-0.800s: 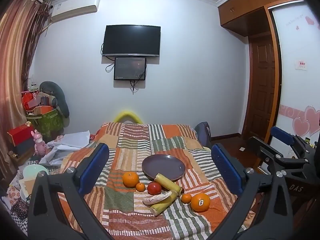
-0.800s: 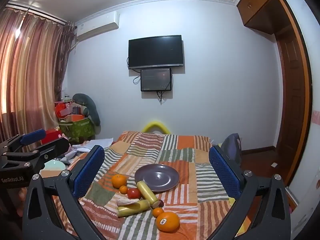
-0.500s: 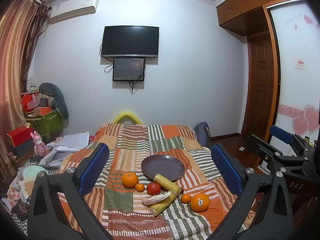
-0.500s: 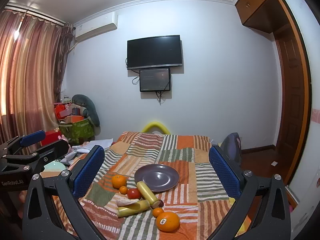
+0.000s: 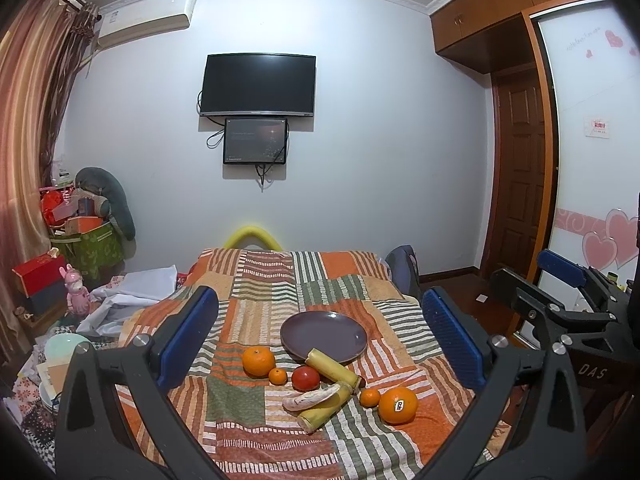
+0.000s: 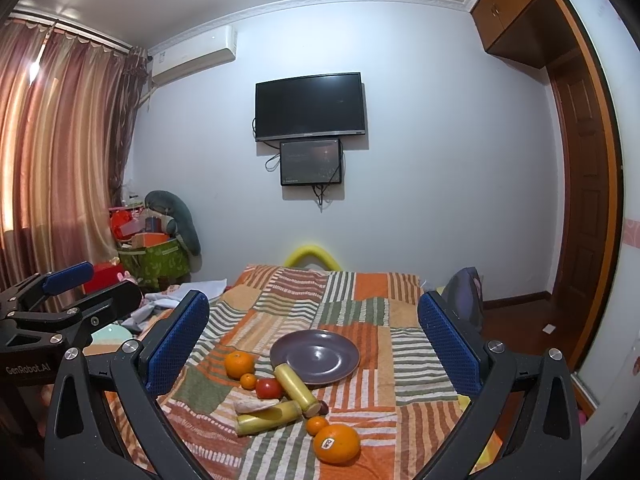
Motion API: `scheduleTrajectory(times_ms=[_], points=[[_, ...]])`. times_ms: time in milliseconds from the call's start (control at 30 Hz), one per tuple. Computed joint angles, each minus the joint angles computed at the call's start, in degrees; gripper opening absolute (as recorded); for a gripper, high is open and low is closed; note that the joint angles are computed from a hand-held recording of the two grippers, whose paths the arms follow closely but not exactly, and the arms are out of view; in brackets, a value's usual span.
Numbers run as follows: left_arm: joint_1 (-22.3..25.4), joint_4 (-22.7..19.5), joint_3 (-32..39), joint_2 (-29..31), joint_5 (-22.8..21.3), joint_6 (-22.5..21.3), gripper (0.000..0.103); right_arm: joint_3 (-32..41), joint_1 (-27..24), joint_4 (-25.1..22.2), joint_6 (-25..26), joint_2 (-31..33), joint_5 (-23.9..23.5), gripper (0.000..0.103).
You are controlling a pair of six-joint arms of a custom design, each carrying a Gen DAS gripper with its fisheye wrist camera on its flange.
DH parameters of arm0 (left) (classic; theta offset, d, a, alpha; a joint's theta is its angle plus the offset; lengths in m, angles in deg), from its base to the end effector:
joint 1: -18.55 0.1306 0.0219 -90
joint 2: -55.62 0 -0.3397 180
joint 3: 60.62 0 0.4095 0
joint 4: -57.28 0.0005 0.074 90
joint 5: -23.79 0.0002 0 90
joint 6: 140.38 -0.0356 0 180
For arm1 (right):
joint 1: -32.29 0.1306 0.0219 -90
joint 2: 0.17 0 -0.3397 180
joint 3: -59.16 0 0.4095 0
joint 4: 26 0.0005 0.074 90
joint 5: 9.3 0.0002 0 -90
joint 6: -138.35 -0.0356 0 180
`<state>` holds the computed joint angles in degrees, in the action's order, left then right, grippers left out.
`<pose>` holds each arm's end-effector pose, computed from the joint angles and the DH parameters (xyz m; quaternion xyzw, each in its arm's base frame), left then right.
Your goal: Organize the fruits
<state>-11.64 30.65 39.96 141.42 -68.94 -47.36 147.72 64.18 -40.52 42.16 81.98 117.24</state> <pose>0.4329 -0.2505 0.5512 0.1677 0.7579 -0.1624 0.6092 0.4224 0.2373 0.4982 0.0408 0.7450 -0.0208 0.6655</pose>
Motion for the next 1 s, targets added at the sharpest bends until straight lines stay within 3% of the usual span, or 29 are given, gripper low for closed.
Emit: scheduleTrajectory(times_ms=[1000], points=[[0.3,-0.6,0.8,0.6,-0.6,-0.1,0.103,0.7,0.1,-0.8,-0.5,0.6,0.3,0.103]])
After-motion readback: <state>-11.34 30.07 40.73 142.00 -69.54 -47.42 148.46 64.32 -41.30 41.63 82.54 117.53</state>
